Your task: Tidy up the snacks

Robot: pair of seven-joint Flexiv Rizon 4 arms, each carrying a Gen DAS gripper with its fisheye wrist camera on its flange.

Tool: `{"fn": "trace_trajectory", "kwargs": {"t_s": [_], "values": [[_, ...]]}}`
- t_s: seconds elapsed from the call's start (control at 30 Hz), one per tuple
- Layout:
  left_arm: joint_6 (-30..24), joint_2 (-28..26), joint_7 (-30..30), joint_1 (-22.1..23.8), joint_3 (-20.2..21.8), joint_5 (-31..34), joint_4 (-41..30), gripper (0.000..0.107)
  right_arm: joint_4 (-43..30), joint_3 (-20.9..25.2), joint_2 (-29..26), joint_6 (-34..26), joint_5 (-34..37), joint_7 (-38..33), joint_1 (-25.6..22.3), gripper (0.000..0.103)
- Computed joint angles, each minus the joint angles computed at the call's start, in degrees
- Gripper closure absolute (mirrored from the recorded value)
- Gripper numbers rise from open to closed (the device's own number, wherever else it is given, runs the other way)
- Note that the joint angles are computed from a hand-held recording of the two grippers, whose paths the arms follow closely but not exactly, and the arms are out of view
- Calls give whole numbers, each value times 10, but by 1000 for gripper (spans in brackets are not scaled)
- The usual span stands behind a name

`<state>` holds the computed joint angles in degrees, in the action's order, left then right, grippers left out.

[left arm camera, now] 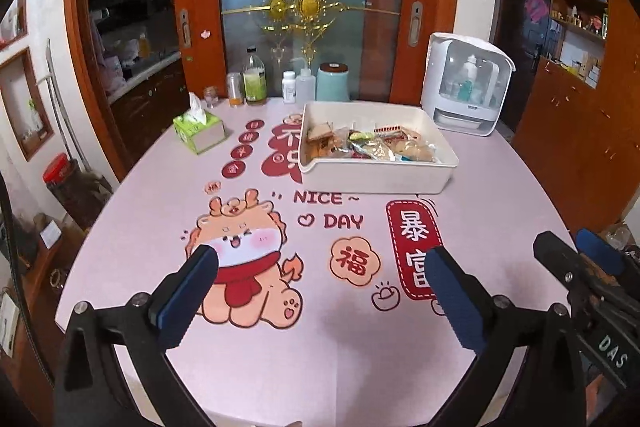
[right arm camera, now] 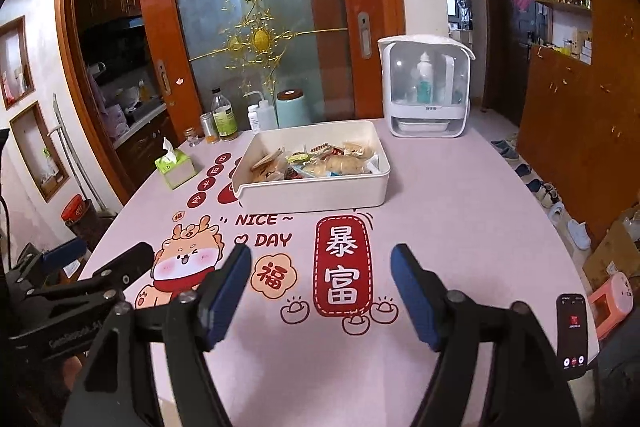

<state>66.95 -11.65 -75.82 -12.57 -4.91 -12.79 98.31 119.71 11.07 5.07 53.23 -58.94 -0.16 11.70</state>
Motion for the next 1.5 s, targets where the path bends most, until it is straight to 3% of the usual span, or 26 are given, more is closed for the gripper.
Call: {"fn": "trace_trajectory", "kwargs": {"t_s": [0.1, 0.27, 0.5, 1.5], "values": [[-23, -4, -10, -4, 6, 21, -9, 4, 3, -1, -4, 11, 13, -3, 1, 24], [-17, -7, -33, -14, 17, 73, -10, 4, -2, -2, -17, 8, 44, -25, 10, 24], [-38, -12, -14, -4, 7, 48, -11, 4, -7, -3, -22, -6, 49, -26, 16, 24], [-36, -13, 19, 1, 0, 7, -3, 4, -12, 1, -21, -55, 49, -33, 27, 24]]}}
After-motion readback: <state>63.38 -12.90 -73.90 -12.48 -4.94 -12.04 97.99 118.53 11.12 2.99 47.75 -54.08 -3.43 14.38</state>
